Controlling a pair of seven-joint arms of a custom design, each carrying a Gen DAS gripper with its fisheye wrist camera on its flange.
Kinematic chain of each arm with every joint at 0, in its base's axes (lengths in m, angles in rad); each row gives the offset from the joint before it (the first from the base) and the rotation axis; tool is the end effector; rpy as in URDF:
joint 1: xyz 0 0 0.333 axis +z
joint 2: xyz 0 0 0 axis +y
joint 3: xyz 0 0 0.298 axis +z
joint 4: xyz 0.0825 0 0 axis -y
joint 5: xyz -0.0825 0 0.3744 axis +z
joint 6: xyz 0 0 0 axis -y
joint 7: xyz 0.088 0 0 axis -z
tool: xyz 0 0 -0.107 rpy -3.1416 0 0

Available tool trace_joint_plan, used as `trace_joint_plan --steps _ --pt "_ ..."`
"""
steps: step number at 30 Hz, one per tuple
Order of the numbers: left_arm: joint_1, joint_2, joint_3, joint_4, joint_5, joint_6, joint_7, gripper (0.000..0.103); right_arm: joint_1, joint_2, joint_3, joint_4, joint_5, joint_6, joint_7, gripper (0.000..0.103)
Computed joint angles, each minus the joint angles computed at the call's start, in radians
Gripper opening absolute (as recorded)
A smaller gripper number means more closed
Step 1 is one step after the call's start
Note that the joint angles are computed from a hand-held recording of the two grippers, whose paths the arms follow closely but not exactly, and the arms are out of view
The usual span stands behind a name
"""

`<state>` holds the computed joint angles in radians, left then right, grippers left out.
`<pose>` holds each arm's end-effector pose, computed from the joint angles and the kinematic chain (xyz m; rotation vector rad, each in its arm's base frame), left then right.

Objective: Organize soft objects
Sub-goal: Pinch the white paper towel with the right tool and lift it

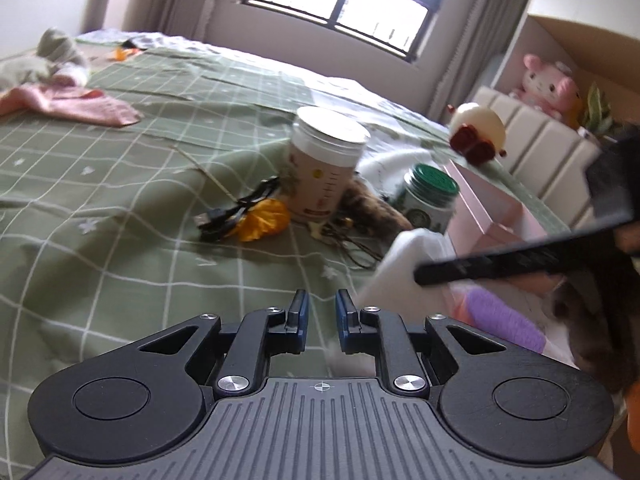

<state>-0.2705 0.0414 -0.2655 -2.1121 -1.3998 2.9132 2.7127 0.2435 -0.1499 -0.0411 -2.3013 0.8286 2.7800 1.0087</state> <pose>0.5148 -0.2339 0.4308 -1.4726 2.2044 -1.3796 0.5176 0.0722 0.4565 -1.7363 1.6185 -0.2230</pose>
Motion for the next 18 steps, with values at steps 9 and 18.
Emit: trace_joint_plan --steps 9,18 --pt "0.011 -0.057 0.025 -0.042 -0.034 -0.109 0.024 0.016 0.083 -0.058 0.034 -0.130 0.028 0.010 -0.164 0.008" --pt "-0.013 -0.105 0.034 -0.076 0.009 -0.174 0.050 0.017 0.040 -0.078 0.070 -0.141 -0.200 0.397 0.081 0.008"
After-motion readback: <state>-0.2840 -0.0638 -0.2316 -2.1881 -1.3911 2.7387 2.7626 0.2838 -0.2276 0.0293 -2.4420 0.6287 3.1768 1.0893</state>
